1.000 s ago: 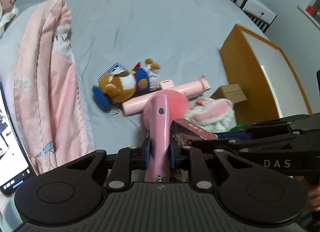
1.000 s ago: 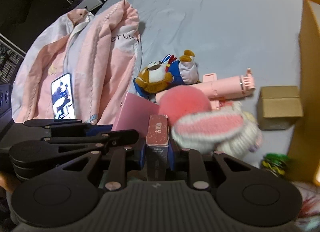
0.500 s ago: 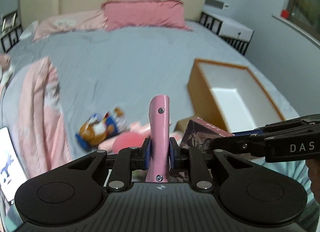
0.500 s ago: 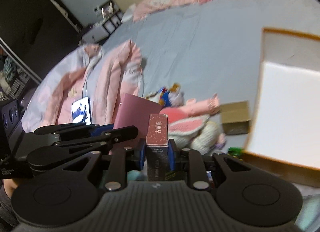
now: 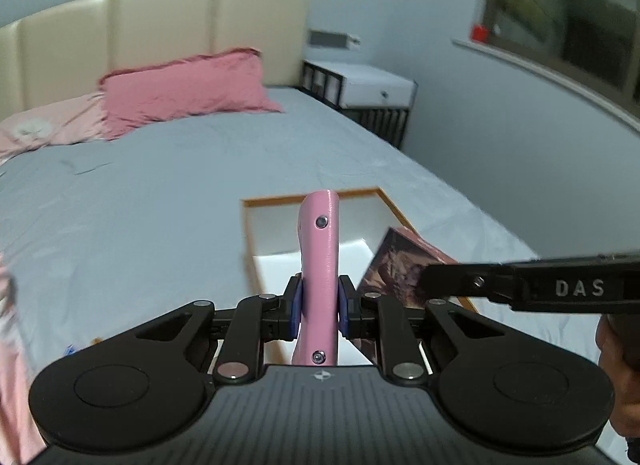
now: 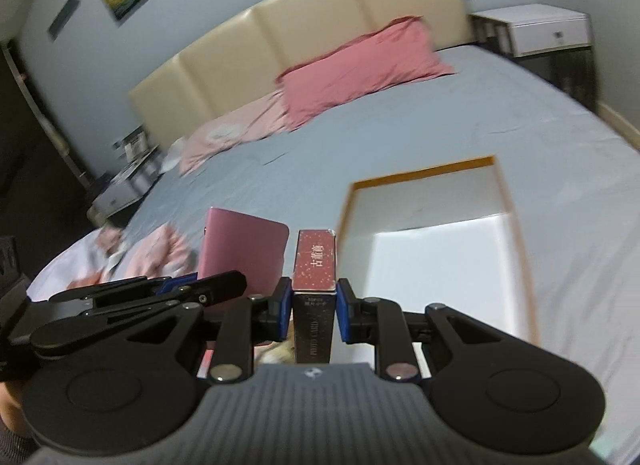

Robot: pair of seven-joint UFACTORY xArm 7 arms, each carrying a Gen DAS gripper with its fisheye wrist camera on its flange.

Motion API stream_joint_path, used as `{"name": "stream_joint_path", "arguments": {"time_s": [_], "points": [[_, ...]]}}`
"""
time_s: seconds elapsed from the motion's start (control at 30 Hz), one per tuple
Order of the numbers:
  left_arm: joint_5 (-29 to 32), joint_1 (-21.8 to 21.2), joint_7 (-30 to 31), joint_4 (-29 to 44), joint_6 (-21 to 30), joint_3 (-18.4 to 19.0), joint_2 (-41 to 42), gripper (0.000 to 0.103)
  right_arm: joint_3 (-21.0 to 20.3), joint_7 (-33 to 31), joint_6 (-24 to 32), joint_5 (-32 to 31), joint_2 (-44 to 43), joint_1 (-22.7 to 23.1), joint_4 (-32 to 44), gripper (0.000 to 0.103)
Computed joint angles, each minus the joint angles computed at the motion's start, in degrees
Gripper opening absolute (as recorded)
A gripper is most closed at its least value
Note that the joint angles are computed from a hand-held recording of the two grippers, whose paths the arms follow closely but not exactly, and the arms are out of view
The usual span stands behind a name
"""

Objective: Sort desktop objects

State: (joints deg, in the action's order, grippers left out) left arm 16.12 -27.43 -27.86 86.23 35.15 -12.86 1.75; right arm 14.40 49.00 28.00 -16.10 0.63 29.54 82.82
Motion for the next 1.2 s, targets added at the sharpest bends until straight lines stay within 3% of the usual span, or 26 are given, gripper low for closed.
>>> {"name": "stream_joint_path", "arguments": {"time_s": [0.13, 0.27, 0.63, 1.0, 1.2], "points": [[2.3, -2.3, -0.1, 6.5, 3.8, 0.3, 7.7, 0.020, -1.0, 1.3, 1.7, -1.6, 1.6, -0.8, -0.4, 0.024], [1.0, -4.0, 1.8, 10.6, 6.1, 1.8, 13.1, 0.020, -1.8, -2.2, 1.8, 2.5, 4.6, -1.5, 0.2, 0.024], [-4.7, -4.7, 6.9, 18.3, 21.2, 3.5, 18.8, 0.020, -2.8, -12.7, 6.0, 9.7, 13.2, -0.3, 7.2, 0.024], [-7.4, -4.9, 9.6, 19.7, 21.9, 3.5, 20.3, 0.021, -3.7, -13.4, 5.2, 12.2, 13.3, 0.0, 4.9, 0.024], [-7.2, -6.7, 13.4, 25.5, 28.3, 3.6, 23.8, 0.022, -3.8, -13.3, 5.2, 12.5, 12.3, -0.8, 3.2, 0.024]]}}
